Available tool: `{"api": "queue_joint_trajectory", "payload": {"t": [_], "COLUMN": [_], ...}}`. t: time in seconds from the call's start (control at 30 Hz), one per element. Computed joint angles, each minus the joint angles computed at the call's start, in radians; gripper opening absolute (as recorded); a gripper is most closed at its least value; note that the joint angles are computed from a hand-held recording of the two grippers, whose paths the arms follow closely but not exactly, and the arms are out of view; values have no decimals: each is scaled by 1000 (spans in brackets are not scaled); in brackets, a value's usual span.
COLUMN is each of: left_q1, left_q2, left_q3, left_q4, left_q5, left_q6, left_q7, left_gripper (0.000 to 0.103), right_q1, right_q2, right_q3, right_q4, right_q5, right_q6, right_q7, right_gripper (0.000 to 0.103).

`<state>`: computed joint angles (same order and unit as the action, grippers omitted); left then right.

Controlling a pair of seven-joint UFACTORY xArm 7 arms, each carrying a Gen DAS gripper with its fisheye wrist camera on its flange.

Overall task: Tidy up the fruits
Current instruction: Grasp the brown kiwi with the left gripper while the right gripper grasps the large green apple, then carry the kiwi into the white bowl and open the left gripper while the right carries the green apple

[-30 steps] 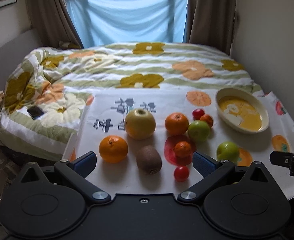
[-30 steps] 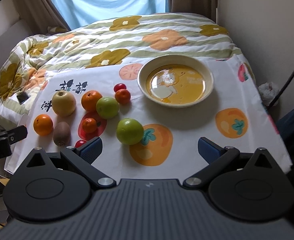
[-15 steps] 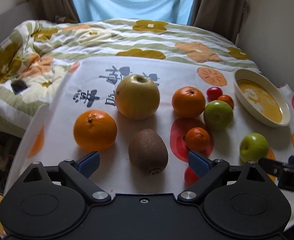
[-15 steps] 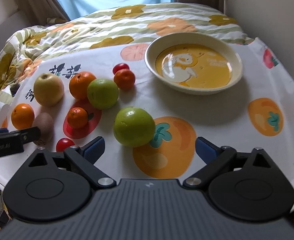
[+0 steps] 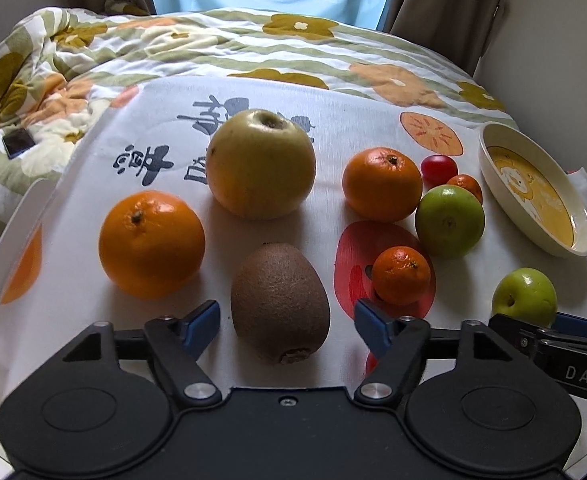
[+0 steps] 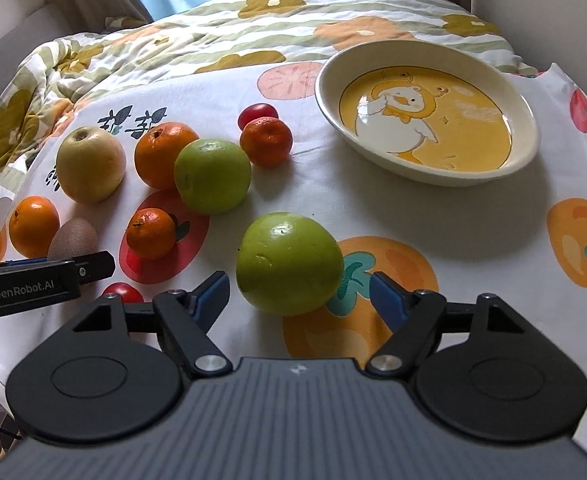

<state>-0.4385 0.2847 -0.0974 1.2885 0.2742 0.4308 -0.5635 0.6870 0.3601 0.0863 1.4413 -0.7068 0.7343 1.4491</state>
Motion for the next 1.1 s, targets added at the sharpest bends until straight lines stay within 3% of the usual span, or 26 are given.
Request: {"api": "queue_joint_trajectory", "payload": {"t": [0.1,0.23,0.7,1.1], "left_q1": [2,-3,0,-34], "left_q2": [1,0,-28,-98], "left_q3": [0,10,5,8], "left_q4": [-2,-3,-42,-50], "left_q5": [5,27,34,176], "left_q6": [-8,-13,-37,-19], "left_q7": [7,7,17,-129], "left_gripper": [72,55,51,51], "right_q1": [-4,-3,12,-11], "right_q2": [16,29,42,-44], "right_q3": [1,-8,-35,-23], "right_q4": [18,30,38,-48], "right_q5": [14,17,-21,-66], "right_q6": [6,-6,-35,-78], "right_q7": [-17,-22,5,47], "right_gripper": [87,83,72,71]}}
